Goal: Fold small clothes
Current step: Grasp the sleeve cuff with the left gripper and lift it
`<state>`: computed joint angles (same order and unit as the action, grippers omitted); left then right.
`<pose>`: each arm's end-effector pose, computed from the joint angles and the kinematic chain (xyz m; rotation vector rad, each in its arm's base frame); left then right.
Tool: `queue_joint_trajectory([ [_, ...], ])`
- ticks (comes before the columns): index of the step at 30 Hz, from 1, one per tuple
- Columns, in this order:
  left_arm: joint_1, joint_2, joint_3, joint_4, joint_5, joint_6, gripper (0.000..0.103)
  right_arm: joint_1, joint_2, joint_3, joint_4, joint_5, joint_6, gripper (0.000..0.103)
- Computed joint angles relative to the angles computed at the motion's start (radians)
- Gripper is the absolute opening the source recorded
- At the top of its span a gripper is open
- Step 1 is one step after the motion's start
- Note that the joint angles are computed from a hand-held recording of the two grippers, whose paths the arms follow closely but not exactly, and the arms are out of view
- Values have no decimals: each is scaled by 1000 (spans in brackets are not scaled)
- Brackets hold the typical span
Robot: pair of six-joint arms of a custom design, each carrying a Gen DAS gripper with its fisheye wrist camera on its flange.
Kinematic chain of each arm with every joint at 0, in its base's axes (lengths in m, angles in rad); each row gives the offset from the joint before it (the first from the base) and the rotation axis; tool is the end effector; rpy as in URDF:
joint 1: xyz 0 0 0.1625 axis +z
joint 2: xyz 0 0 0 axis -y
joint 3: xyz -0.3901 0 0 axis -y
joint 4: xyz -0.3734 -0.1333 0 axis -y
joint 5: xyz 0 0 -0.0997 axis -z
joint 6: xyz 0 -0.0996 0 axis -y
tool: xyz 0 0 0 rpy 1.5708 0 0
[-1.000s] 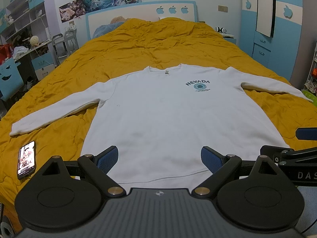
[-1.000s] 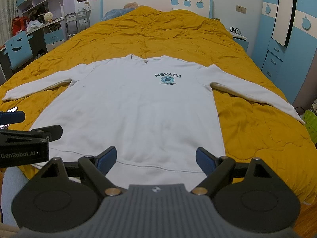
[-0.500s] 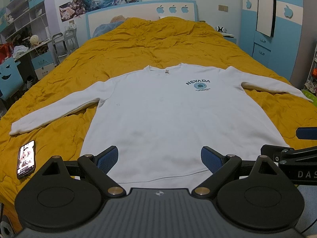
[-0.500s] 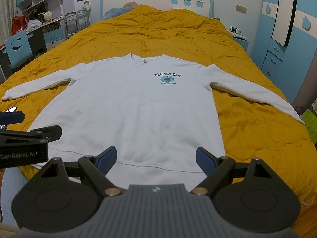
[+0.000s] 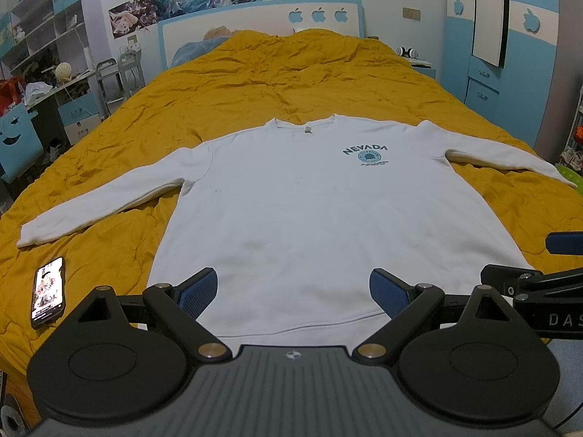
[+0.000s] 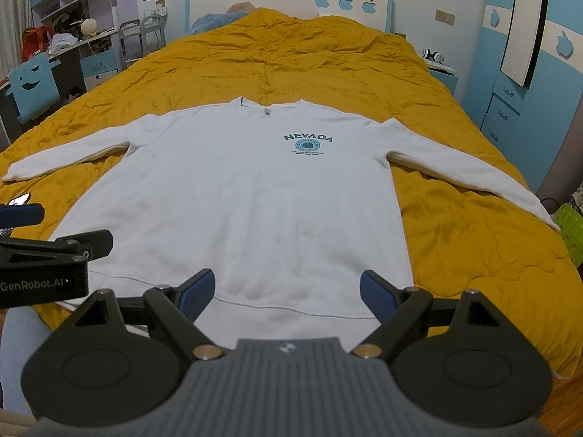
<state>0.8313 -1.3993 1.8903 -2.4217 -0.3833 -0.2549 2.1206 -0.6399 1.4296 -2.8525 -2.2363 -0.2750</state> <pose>-0.1718 -0.5232 0.3711 0.2476 2.0510 -0.9880 0.4273 -0.5599 0.1083 0.7888 -2.3346 0.7268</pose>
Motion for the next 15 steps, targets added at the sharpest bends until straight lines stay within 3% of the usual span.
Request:
queue_joint_trajectory([
  [6,19,3,8,-36,-20,21,103,1,9,-23,21,-4,3,83],
  [10,49,32,-10,-141,-30,105,103,-6,19,-39,7,0,-9,83],
  [15,110,72,-74,-341,-59,273,103,-32,63,-74,-178,54,-117,83],
])
